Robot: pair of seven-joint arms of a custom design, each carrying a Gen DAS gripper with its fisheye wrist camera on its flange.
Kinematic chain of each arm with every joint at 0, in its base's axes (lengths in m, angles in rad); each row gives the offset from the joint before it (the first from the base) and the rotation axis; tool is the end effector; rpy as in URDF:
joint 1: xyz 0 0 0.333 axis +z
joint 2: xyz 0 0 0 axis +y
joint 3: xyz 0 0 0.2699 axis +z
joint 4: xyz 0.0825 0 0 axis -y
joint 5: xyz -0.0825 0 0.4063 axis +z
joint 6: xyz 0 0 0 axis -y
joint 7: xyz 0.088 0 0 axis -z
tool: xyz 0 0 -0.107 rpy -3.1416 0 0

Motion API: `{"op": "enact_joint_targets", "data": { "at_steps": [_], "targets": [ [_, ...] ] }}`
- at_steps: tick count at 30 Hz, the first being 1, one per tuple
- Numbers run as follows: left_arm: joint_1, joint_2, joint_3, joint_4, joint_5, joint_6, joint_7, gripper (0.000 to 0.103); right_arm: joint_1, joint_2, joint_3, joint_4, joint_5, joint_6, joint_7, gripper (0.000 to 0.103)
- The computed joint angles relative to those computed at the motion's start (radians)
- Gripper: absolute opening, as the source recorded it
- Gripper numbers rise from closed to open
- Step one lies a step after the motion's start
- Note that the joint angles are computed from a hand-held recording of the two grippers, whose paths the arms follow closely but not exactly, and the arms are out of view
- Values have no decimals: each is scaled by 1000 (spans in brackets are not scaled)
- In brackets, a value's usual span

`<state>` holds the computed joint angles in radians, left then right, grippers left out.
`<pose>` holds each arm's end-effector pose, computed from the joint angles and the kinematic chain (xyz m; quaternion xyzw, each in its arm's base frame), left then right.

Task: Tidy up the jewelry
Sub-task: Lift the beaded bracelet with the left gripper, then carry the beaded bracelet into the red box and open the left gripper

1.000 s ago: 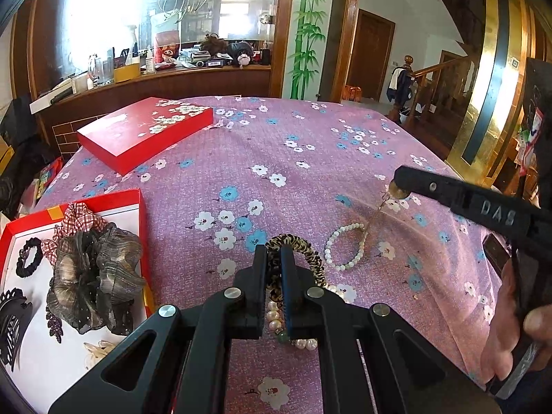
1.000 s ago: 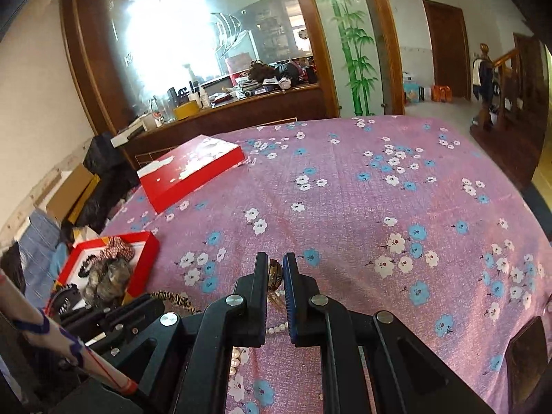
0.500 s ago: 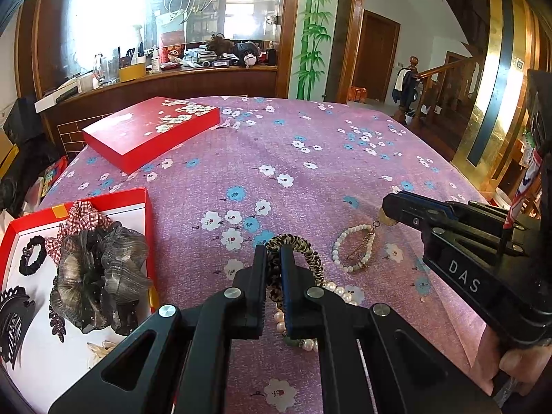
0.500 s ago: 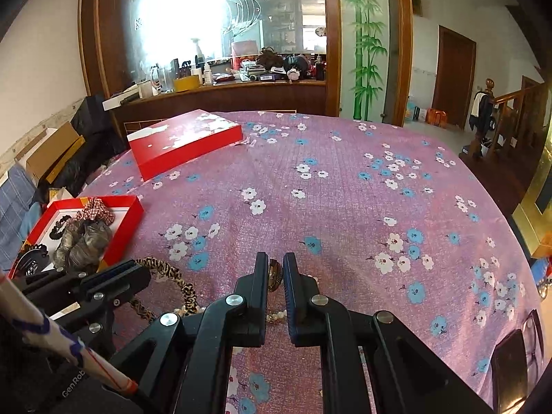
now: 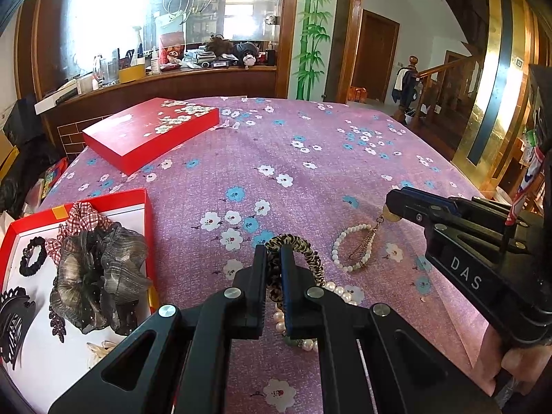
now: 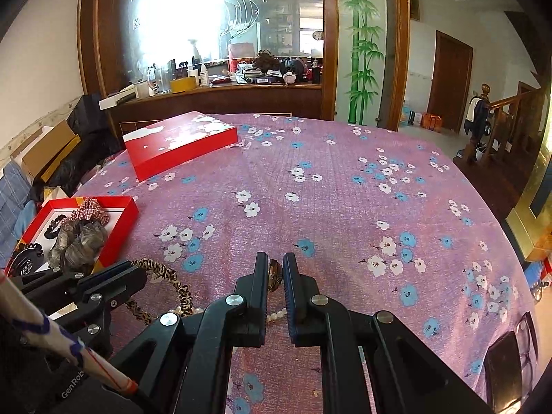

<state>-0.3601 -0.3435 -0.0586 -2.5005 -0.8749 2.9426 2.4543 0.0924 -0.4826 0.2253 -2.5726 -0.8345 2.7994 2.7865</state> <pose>0.4732 -0.1560 0.4267 -0.4588 0.7843 -0.3775 0.1787 0.4383 0.1796 0.4340 -0.5796 0.6961 -0.3118 0.2868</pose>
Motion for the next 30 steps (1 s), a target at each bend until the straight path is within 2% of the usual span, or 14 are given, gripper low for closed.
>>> {"op": "enact_joint_targets", "data": {
  "at_steps": [21, 30],
  "targets": [
    [-8, -4, 5, -2, -6, 5, 1, 7, 6, 3, 5, 8, -22, -27, 10, 9],
    [-16, -18, 20, 2, -33, 3, 9, 7, 7, -10, -10, -3, -14, -2, 13, 9]
  ]
}}
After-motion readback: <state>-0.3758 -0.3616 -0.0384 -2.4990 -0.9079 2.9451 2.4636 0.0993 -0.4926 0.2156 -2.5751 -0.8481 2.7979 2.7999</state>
